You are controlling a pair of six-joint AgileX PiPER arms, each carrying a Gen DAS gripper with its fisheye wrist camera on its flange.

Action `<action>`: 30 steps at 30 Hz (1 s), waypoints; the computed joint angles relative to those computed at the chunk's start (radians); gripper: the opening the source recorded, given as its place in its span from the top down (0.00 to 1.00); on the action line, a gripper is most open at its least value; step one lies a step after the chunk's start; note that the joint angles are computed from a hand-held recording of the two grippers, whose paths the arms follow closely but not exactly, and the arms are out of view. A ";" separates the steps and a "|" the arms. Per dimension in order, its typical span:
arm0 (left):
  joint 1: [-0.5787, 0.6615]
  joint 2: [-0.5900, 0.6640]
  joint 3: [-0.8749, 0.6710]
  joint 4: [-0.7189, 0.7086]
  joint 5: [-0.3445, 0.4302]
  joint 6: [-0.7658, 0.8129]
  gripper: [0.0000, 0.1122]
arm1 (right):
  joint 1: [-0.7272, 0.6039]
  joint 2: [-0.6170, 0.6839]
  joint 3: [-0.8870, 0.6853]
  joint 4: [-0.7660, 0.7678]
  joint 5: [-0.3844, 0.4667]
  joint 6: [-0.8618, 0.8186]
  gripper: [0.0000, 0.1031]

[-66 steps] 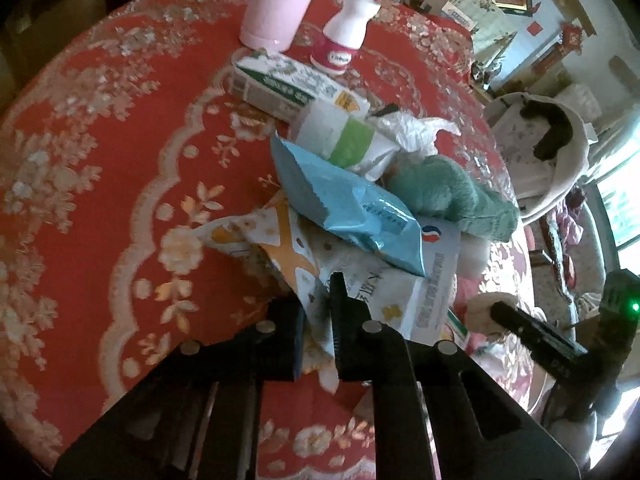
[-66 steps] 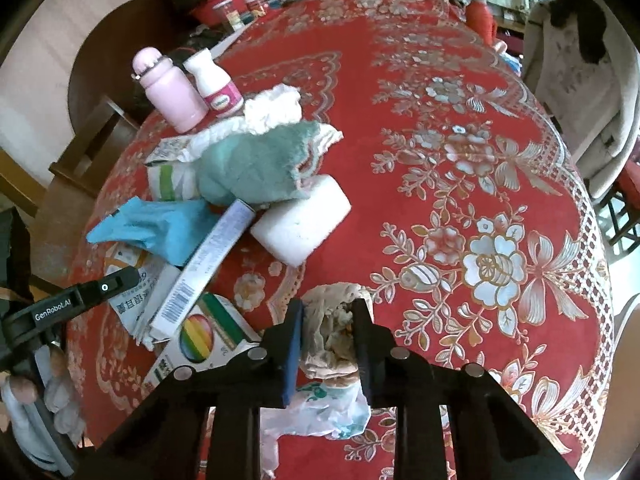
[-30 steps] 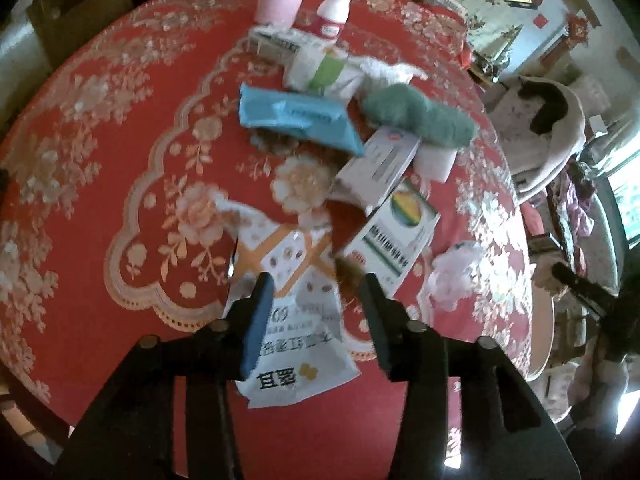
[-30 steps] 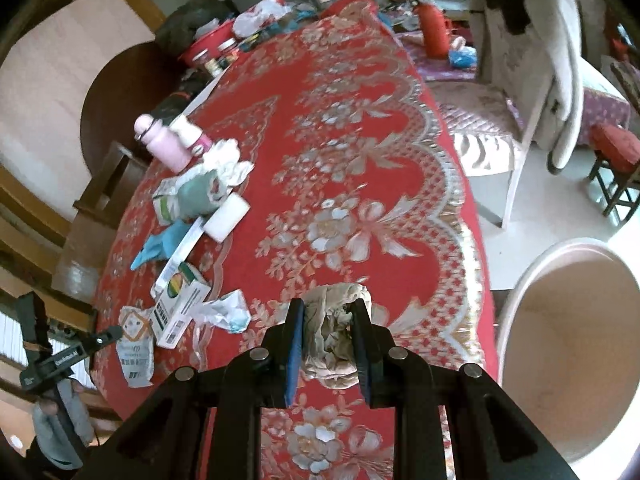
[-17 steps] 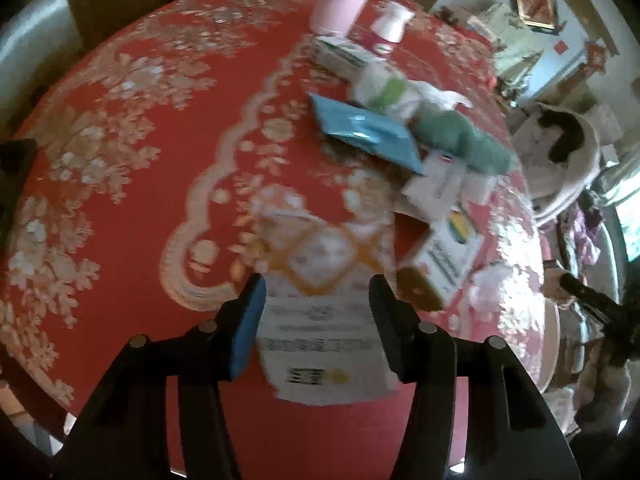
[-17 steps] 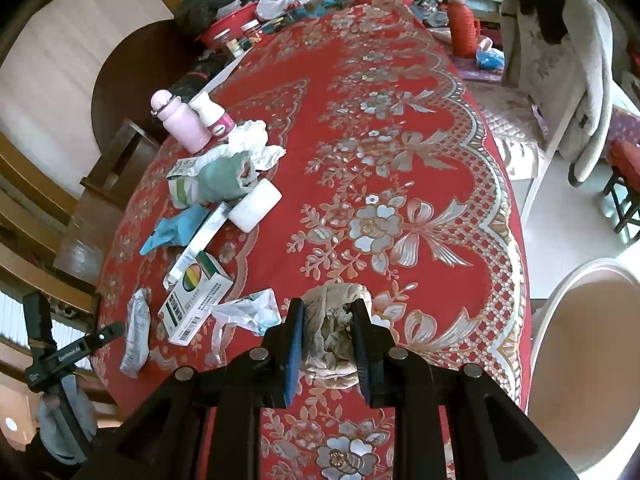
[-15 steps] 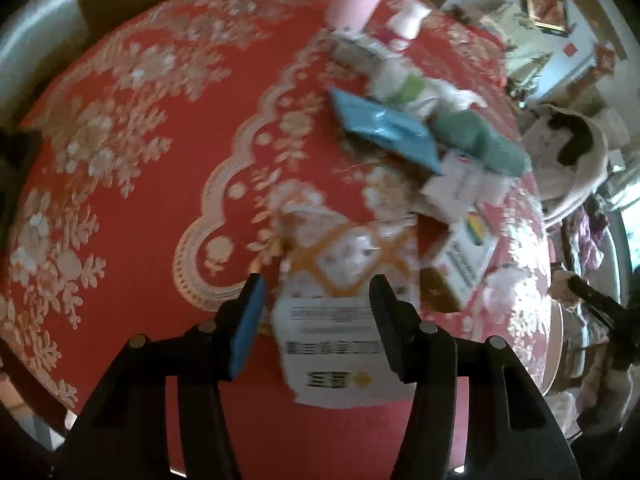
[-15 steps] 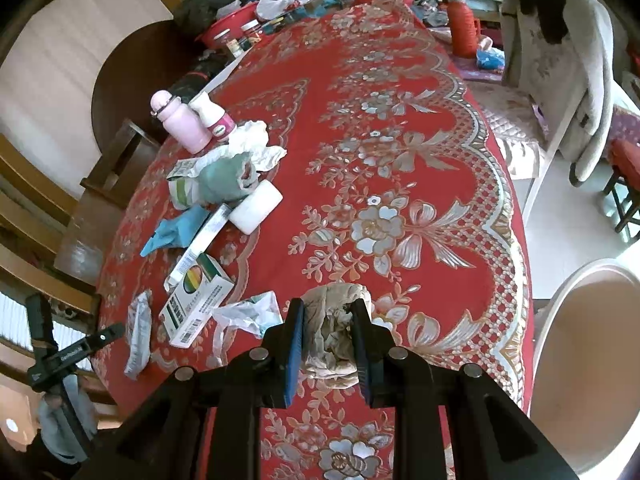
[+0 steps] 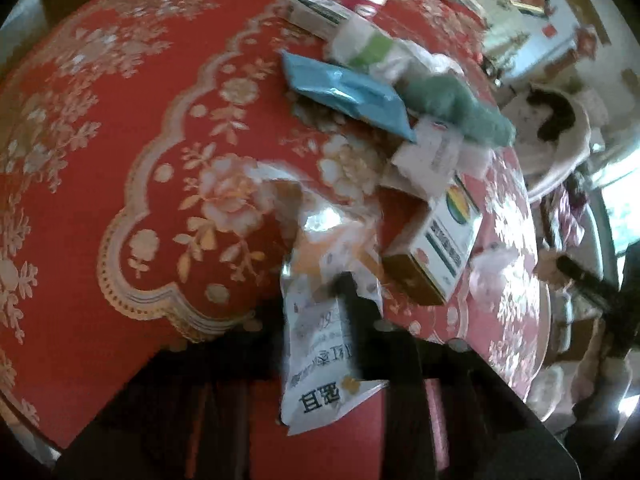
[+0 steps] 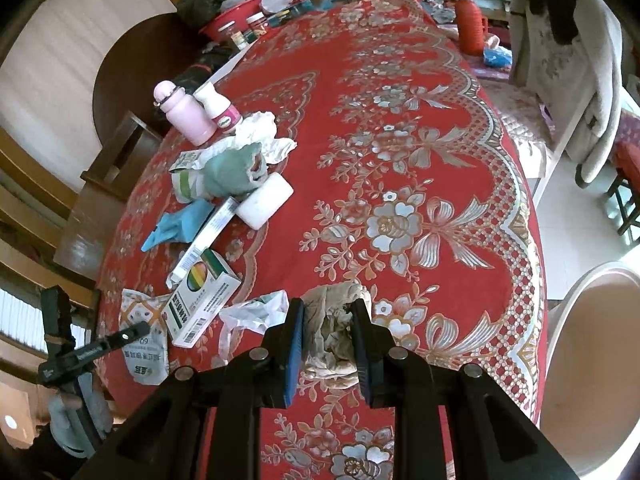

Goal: Collect trash
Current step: 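Carry both items over the beige bin and open both tools to drop them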

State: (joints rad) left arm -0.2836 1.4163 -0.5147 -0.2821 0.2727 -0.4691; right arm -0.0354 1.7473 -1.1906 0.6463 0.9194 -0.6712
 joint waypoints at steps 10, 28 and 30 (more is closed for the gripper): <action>-0.224 -0.155 -0.165 0.290 0.205 -0.327 0.92 | -0.138 -0.049 0.022 0.044 0.036 -0.087 0.79; -0.560 0.771 -1.359 0.056 0.350 -0.032 0.90 | -0.648 0.056 -0.077 -0.106 0.047 -0.122 0.79; -0.569 0.867 -1.499 0.039 0.386 -0.040 0.89 | -0.679 0.080 -0.103 -0.130 0.040 -0.109 0.79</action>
